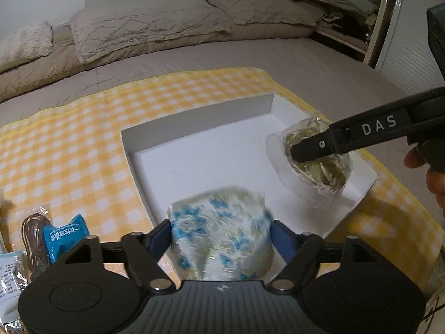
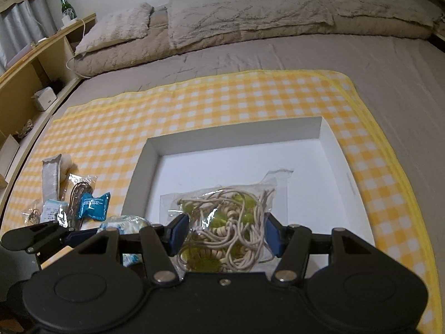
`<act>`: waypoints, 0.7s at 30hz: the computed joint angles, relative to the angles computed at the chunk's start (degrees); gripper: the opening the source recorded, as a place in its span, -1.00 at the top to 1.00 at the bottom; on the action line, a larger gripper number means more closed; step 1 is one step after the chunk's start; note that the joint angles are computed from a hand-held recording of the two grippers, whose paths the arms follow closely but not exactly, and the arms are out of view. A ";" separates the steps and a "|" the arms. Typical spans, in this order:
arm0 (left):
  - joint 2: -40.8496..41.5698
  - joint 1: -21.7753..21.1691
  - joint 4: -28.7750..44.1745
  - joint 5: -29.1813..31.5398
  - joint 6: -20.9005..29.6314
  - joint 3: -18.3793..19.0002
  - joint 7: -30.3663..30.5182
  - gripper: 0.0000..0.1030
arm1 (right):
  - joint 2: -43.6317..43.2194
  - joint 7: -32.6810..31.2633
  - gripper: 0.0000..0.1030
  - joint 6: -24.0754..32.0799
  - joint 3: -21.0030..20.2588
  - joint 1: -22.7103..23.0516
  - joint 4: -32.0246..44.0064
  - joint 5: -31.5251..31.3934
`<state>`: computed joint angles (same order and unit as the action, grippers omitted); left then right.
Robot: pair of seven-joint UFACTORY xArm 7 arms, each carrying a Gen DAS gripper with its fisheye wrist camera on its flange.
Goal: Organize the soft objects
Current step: 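Carry the floral pouch and beaded cable bag into the white box and release both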
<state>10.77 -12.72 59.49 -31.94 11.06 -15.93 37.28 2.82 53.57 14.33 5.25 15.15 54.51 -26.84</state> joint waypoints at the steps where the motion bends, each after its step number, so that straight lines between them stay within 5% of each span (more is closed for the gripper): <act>1: -0.11 -0.33 -0.19 0.93 0.03 0.46 -0.74 -0.71 | 0.24 -0.75 -0.15 0.22 0.13 -0.05 0.02 0.87; 12: -0.65 -1.03 -0.20 6.31 3.77 2.59 -5.46 -0.95 | 3.88 -5.14 -0.21 4.54 0.04 1.32 2.12 7.63; 15: -0.82 -1.23 -0.36 7.34 4.52 3.05 -6.73 -0.99 | 4.98 -4.53 -0.30 6.63 -0.30 1.96 3.19 7.65; 18: -0.85 -1.41 -0.38 8.57 4.97 3.58 -8.30 -1.00 | 5.52 -3.63 -0.63 8.58 -0.80 2.71 3.90 6.53; 21: -0.84 -1.39 -0.31 9.25 5.13 3.77 -9.43 -1.00 | 5.13 -2.35 -0.66 8.82 -1.12 2.88 3.68 5.12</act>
